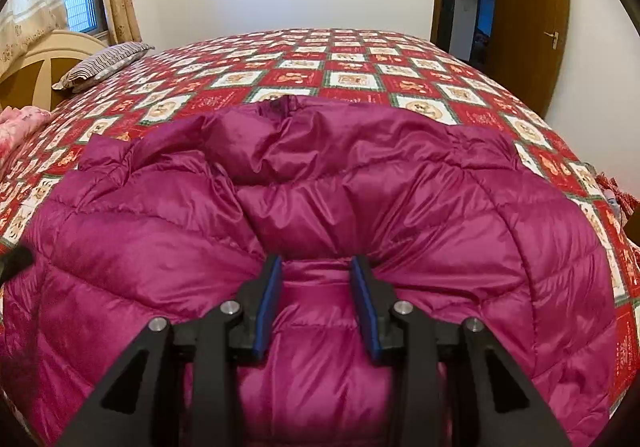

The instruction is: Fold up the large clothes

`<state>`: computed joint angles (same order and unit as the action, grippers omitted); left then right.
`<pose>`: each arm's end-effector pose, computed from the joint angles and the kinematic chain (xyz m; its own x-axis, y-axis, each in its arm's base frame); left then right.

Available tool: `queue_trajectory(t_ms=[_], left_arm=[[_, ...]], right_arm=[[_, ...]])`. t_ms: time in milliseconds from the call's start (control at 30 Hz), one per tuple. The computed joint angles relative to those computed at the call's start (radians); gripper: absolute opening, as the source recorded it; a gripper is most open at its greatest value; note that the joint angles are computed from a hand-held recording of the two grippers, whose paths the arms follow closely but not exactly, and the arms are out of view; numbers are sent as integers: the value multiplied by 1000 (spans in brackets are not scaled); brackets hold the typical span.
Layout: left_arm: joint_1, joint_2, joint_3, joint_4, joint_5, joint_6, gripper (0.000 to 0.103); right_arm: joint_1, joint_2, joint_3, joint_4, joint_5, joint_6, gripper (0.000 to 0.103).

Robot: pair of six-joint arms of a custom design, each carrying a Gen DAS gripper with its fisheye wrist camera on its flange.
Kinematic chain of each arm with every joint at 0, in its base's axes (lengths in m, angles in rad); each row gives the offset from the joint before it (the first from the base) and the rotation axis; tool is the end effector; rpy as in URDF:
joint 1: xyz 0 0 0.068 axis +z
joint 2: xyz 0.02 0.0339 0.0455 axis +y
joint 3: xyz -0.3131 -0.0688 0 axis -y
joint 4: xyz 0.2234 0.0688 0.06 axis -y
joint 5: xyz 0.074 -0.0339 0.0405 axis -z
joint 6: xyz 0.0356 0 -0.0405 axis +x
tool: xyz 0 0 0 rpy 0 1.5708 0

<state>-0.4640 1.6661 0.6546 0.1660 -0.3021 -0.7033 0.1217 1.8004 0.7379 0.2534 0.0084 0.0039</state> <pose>0.2648 -0.1207 0.1868 -0.6726 -0.3539 -0.6499 -0.2415 0.9351 -0.2592 0.3256 0.0395 0.1731 -0.7188 -0.0840 -0.6902 -0.1128 0.9936 -0.0034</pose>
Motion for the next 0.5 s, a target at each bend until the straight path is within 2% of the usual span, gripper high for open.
queue_trajectory(t_ms=[100,167,267,367,500], left_arm=[[-57,-21,-91,63,-43,-71,89],[-64,18,-112,104,-14,-115,89],[-115,68,-89,120,-99,-115,90],[-99,92,-43,104,-56,-113,91],[-87,85,-51,124,-31,-116,90]], right_arm=[[9,-3,-8,9,16,0,40],[10,-4,-8,9,19,-1,40],[9,-4,-10,12,18,-1,40],[10,-3,-7,7,21,-3,40],[15,-33,7,-51,28,-16,39]])
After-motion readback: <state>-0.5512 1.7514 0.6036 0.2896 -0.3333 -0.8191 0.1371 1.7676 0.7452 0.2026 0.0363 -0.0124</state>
